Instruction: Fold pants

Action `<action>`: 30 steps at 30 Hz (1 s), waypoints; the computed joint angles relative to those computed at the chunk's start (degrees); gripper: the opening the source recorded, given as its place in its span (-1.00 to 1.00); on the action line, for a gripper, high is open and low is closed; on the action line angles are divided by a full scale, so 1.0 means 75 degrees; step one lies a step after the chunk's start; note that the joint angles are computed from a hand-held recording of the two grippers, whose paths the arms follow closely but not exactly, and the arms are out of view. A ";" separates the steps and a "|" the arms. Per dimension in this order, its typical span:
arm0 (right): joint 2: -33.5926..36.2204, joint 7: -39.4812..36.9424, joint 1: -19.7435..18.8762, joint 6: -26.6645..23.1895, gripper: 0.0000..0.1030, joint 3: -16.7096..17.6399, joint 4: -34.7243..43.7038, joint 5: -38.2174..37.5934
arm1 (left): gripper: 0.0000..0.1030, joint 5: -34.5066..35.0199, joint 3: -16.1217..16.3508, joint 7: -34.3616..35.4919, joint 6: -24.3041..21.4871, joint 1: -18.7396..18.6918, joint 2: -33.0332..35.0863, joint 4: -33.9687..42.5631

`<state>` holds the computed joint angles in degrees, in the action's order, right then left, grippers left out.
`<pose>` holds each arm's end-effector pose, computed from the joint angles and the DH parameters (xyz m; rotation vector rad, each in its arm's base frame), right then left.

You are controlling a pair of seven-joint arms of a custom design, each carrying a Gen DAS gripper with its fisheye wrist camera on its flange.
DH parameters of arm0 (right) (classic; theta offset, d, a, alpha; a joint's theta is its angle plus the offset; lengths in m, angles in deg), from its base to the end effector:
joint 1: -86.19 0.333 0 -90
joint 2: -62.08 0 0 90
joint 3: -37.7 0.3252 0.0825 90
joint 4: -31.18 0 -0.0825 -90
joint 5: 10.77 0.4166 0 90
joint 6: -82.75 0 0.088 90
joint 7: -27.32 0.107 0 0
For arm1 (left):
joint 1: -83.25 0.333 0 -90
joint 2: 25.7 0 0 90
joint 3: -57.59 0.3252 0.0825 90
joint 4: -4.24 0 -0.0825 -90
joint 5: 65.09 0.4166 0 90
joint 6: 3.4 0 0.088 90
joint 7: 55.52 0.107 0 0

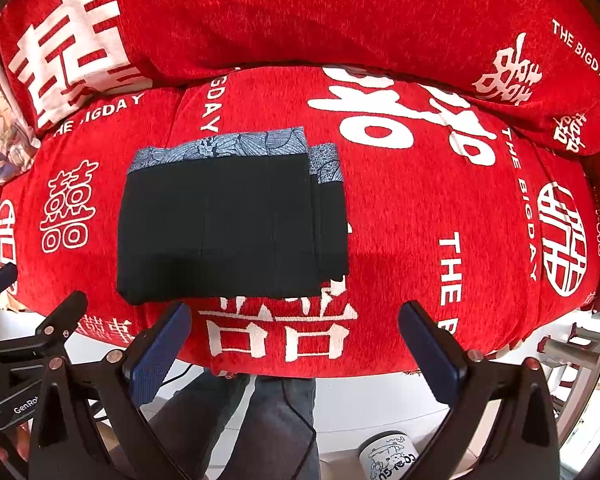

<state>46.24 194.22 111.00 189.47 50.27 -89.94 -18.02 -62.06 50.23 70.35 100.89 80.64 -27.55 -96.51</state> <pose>0.4036 0.3057 0.5310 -1.3500 2.7632 -0.2674 0.5857 -0.0995 0.5795 -1.1247 2.8161 -0.0035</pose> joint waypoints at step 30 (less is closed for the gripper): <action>0.0072 0.0026 0.0034 0.0017 1.00 -0.0002 0.0000 0.0007 | 0.99 -0.0152 0.0024 -0.0030 -0.0024 0.0018 0.0014 -0.0014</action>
